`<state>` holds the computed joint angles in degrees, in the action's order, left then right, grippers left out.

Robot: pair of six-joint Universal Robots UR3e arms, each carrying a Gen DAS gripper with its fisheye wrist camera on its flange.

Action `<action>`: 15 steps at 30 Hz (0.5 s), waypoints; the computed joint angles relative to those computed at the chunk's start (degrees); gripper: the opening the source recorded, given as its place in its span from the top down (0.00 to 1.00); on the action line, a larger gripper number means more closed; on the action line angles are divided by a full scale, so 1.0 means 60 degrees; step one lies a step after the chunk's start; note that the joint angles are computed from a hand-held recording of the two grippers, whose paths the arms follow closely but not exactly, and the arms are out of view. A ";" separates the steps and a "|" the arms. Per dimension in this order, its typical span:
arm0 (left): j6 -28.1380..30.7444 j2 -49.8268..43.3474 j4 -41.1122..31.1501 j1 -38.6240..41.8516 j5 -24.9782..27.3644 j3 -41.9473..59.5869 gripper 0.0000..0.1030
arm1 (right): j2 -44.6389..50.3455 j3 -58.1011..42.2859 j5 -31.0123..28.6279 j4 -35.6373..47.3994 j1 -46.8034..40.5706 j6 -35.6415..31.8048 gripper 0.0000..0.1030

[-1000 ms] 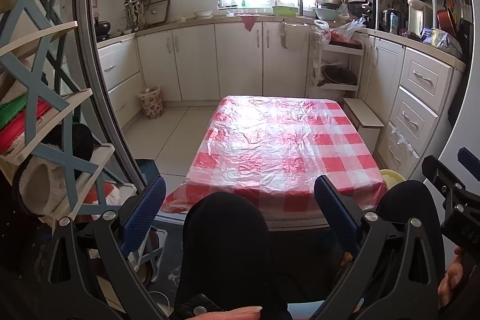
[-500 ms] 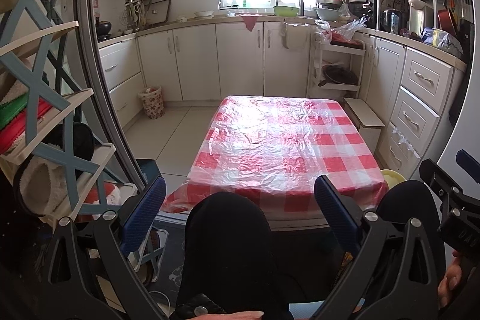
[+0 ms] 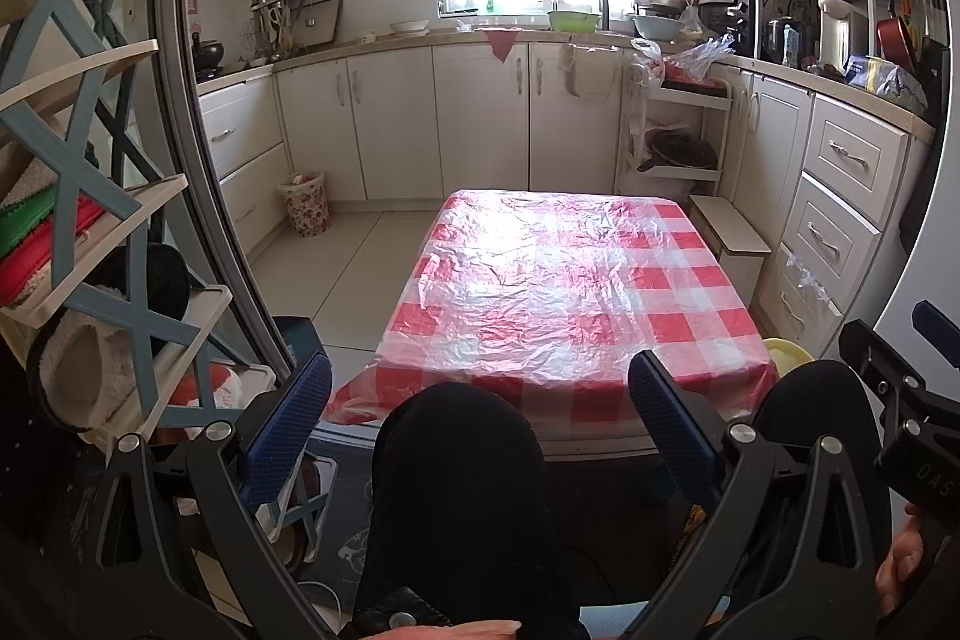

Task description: Collect trash

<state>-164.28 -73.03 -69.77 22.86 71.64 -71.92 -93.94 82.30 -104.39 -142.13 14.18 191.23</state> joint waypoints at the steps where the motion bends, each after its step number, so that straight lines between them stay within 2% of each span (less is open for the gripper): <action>1: 0.0000 0.0000 0.0000 0.0000 0.0000 0.0000 0.08 | 0.0004 -0.0005 -0.0010 -0.0002 0.0010 0.0003 0.07; 15: 0.0026 -0.0002 -0.0027 0.0042 -0.0036 0.0016 0.08 | 0.0001 0.0037 -0.0002 -0.0033 0.0010 -0.0001 0.07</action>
<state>-164.12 -73.04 -69.93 23.11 71.43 -71.83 -93.93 82.52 -104.40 -142.32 14.24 191.22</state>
